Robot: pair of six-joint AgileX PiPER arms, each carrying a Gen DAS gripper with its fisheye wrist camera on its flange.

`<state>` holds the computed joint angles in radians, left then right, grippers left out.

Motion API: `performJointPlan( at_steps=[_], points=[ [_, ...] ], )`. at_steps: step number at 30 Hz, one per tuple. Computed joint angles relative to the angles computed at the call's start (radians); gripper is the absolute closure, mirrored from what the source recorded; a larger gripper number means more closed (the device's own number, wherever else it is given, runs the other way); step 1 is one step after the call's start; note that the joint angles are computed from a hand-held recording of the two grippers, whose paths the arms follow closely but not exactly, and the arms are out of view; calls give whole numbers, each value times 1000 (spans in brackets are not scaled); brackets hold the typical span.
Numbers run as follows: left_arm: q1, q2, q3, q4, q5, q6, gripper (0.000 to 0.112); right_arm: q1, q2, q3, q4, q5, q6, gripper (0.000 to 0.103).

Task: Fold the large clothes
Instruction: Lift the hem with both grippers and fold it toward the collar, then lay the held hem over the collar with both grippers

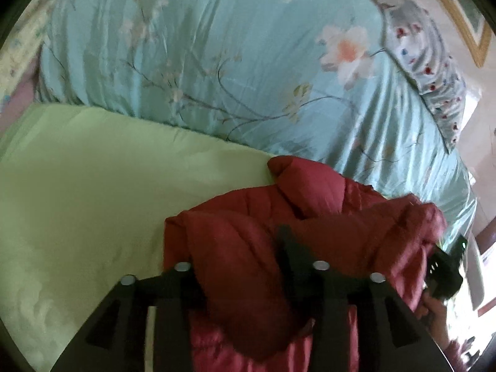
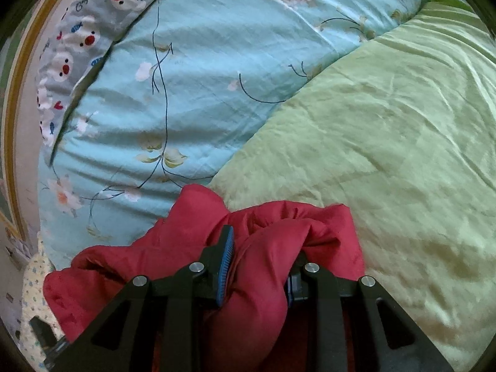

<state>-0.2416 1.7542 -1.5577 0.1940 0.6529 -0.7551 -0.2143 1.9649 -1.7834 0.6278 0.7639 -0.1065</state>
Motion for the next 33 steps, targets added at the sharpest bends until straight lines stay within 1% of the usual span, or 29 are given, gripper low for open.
performJointPlan(
  at_steps=[4, 6, 8, 10, 11, 12, 13, 16, 18, 20, 21, 22, 24, 25, 27, 29, 30, 31, 33],
  points=[
    [-97, -97, 87, 153, 9, -107, 66, 22, 20, -30, -62, -18, 45, 76],
    [-147, -132, 123, 200, 9, -142, 59, 27, 27, -37, -77, -25, 61, 76],
    [-188, -143, 142, 226, 10, -161, 58, 28, 29, -39, -84, -29, 71, 76],
    [-222, -136, 154, 199, -12, -124, 58, 29, 31, -43, -91, -26, 80, 76],
    [-244, -119, 143, 217, -2, -127, 58, 27, 31, -43, -86, -25, 80, 76],
    [-281, -81, 112, 275, 44, -150, 58, 26, 32, -45, -84, -22, 81, 76],
    [-295, -49, 86, 303, 69, -156, 58, 24, 33, -47, -81, -19, 81, 76],
    [-310, 54, 6, 330, 129, -147, 58, 13, 32, -56, -59, 6, 72, 74],
    [-311, 133, -61, 381, 192, -167, 55, 3, 28, -66, -42, 32, 69, 70],
    [-301, 166, -86, 383, 204, -166, 55, -11, 16, -79, -23, 73, 58, 65],
    [-295, 180, -97, 390, 205, -171, 55, -15, 8, -85, -24, 91, 58, 59],
    [-291, 193, -109, 395, 208, -172, 55, -19, -6, -83, -24, 103, 55, 51],
    [-284, 211, -128, 401, 213, -179, 55, -28, -72, -40, -27, 94, 33, 39],
    [-281, 220, -140, 399, 215, -180, 55, -31, -102, -17, -24, 85, 15, 37],
    [-276, 233, -155, 402, 218, -187, 55, -37, -180, 42, -3, 74, -58, 37],
    [-276, 247, -170, 411, 224, -194, 55, -11, -234, 75, -26, 82, -109, 36],
    [-280, 262, -191, 417, 237, -198, 55, 10, -242, 75, -43, 101, -134, 36],
    [-276, 267, -193, 420, 236, -197, 55, 49, -236, 56, -84, 138, -157, 36],
    [-271, 281, -212, 415, 247, -187, 55, 127, -221, 33, -163, 182, -193, 36]
  ],
)
